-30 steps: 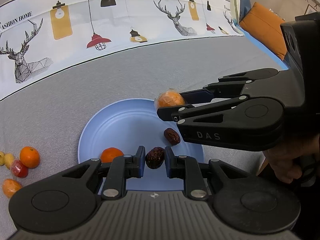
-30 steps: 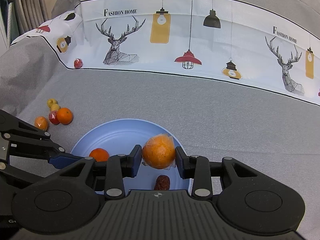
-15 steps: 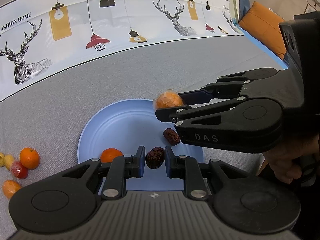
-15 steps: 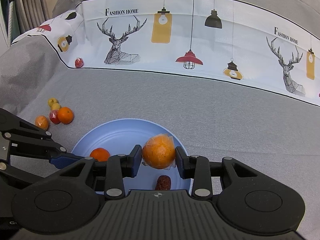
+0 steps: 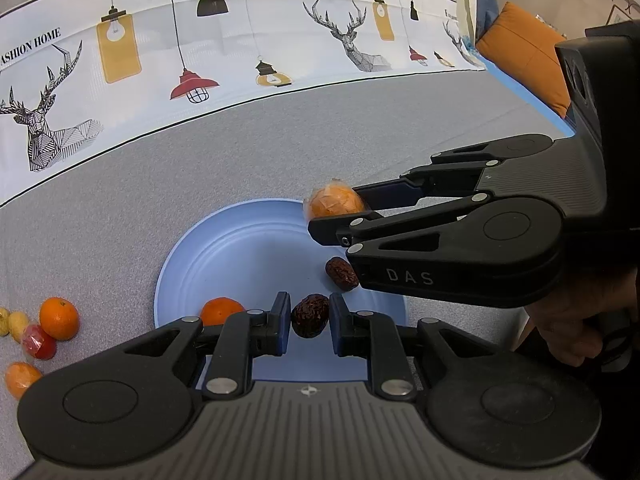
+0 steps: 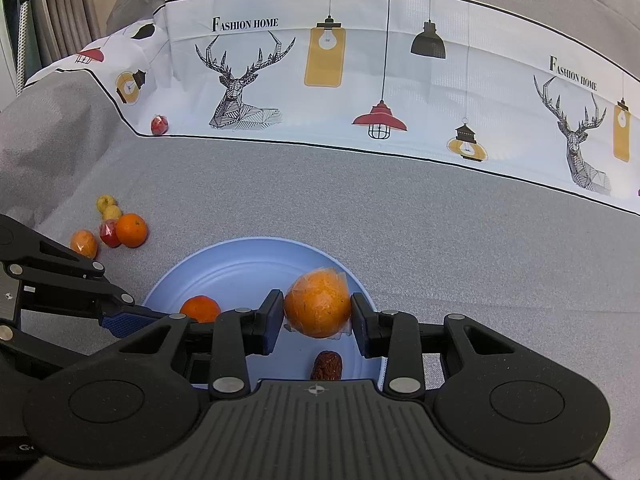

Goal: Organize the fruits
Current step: 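Hold the date and mandarin above the plate with both tools, then open the left tool to drop the date while the right tool releases the mandarin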

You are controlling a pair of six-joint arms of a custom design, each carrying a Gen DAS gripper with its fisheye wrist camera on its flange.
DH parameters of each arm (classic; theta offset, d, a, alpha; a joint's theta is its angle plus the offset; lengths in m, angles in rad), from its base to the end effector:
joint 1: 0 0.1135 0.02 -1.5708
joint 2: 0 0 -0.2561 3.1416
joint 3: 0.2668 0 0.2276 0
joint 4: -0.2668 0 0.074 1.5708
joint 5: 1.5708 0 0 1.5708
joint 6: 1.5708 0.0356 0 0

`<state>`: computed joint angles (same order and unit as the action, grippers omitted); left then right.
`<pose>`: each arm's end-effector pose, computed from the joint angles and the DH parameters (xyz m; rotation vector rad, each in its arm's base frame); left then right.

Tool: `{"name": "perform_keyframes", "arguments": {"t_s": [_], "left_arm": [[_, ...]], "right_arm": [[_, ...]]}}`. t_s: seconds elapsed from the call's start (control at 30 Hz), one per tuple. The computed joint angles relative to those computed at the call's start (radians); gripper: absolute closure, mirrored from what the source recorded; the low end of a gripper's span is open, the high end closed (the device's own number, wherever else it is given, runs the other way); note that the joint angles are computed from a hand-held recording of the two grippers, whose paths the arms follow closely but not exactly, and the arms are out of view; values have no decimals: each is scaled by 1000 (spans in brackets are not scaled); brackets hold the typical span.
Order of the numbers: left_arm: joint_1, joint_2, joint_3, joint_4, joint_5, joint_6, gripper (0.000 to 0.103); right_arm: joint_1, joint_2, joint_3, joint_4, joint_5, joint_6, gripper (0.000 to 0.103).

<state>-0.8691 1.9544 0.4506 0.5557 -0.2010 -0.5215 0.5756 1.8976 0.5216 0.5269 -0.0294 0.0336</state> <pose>0.1693 -0.1893 0.0475 0.3553 2.4963 -0.3244 0.2309 0.1511 0.0700 -0.6672 2.3508 0.3108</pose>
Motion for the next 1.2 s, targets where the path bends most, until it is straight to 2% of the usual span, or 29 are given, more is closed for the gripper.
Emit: {"name": "perform_keyframes", "arguments": {"t_s": [0.43,0.5,0.53,1.2], "left_arm": [[-1,-7,-3,7,-1,-11,79],[11,-14,-8,11,18,-21,68],[13,-16,-7,13,20,-26,65],[28,-33,-43,53,-17,-43,65]], "right_arm": [[7,-6,4,-17,5,3,64],[16,-6,7,-15,33,3,44],[18,-10,3,-6,41,6,42],[3,-13,-3,11,53,16,41]]}}
